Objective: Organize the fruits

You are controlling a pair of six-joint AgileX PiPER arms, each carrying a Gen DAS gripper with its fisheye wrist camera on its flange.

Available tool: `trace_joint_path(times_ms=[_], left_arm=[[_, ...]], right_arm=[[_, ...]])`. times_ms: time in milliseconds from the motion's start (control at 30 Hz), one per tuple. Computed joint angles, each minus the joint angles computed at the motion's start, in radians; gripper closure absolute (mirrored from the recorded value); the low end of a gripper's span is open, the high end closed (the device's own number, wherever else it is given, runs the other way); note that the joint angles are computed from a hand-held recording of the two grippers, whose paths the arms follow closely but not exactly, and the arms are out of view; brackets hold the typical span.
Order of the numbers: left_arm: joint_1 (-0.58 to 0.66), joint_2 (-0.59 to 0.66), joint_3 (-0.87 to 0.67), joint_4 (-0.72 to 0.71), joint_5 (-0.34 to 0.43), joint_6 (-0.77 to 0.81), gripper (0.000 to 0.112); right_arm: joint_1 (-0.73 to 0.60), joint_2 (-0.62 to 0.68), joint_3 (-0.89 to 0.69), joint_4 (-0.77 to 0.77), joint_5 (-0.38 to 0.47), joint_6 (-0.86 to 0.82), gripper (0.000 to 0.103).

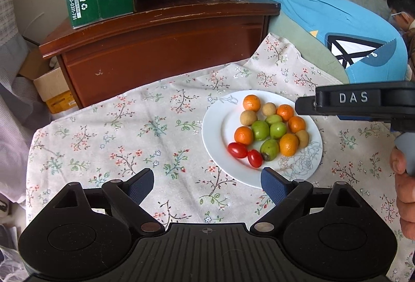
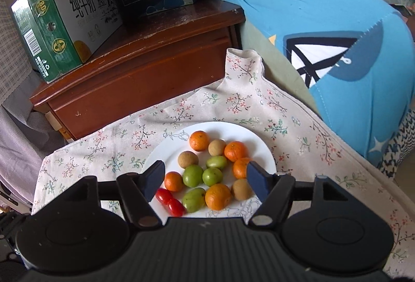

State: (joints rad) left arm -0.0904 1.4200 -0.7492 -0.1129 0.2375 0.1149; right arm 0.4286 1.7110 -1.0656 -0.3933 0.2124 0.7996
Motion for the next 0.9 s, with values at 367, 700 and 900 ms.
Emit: trace_joint_path(times_ms=[367,700,900], left_arm=[[0.056,-0.047,-0.02,-0.087,0.076,0.088,0.017],[-0.001,0.041,-0.075,0.295,0.115,-0.329,0.017],[-0.01,0.075,-0.049,0.342,0.087,-0.367,0.016]], right_arm=[[0.091,-0.089,0.093,-0.244,0.126,0.23,0.022],[0.136,-0.046,0.041,-0.263,0.279,0.262,0.013],[0.117,-0.007,0.008,-0.188,0.328,0.216,0.012]])
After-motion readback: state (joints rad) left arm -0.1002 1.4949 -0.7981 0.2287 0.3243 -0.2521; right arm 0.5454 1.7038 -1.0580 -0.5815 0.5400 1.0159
